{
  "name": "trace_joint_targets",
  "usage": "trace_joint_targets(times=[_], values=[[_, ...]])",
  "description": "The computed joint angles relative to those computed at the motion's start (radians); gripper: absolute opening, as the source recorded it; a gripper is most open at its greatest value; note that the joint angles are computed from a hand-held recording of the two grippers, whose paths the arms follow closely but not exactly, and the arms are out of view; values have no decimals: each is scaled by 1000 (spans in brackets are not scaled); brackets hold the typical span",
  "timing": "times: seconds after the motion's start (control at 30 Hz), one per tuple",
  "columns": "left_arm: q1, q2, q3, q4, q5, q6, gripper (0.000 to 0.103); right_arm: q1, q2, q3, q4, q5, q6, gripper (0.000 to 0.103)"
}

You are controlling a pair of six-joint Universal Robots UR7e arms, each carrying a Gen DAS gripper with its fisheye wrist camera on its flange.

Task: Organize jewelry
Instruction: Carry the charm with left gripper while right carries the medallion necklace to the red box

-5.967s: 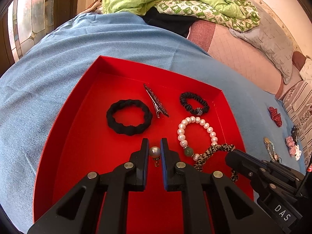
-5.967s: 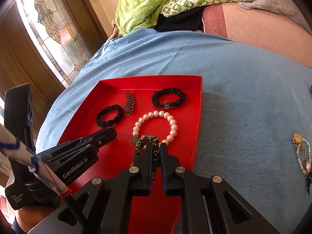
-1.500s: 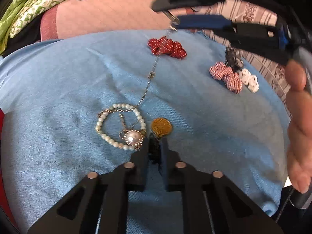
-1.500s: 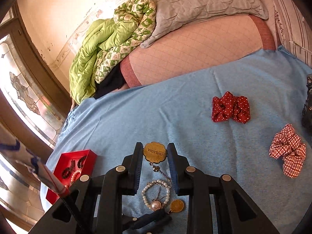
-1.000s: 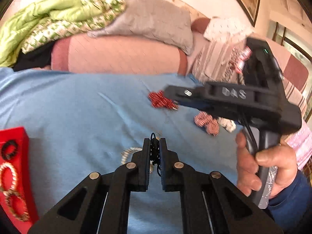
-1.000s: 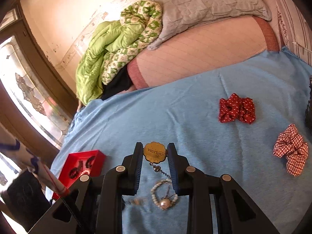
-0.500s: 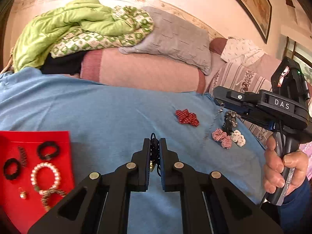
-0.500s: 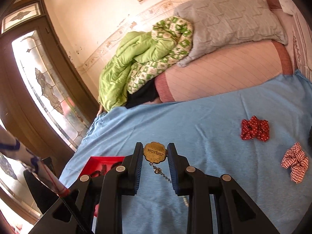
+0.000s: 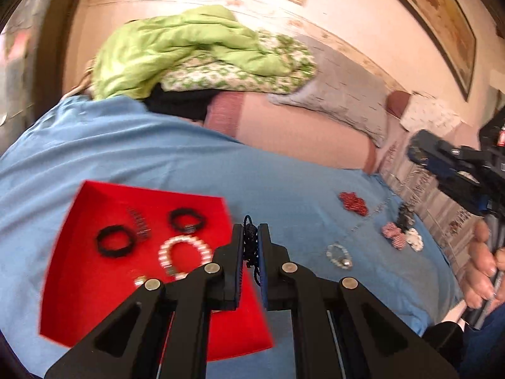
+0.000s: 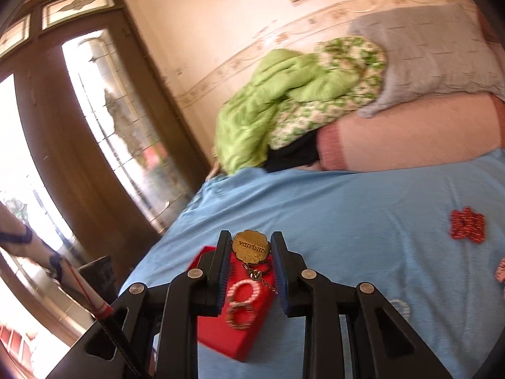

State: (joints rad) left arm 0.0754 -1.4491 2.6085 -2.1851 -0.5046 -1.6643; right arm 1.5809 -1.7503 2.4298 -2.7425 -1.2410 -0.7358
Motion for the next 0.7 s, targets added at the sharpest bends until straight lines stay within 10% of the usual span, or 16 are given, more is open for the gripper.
trace_joint_targets(times=[0.7], values=[[-62,-433,100,625,-176,-495,8,257,390,68,-222,-197,69,27]])
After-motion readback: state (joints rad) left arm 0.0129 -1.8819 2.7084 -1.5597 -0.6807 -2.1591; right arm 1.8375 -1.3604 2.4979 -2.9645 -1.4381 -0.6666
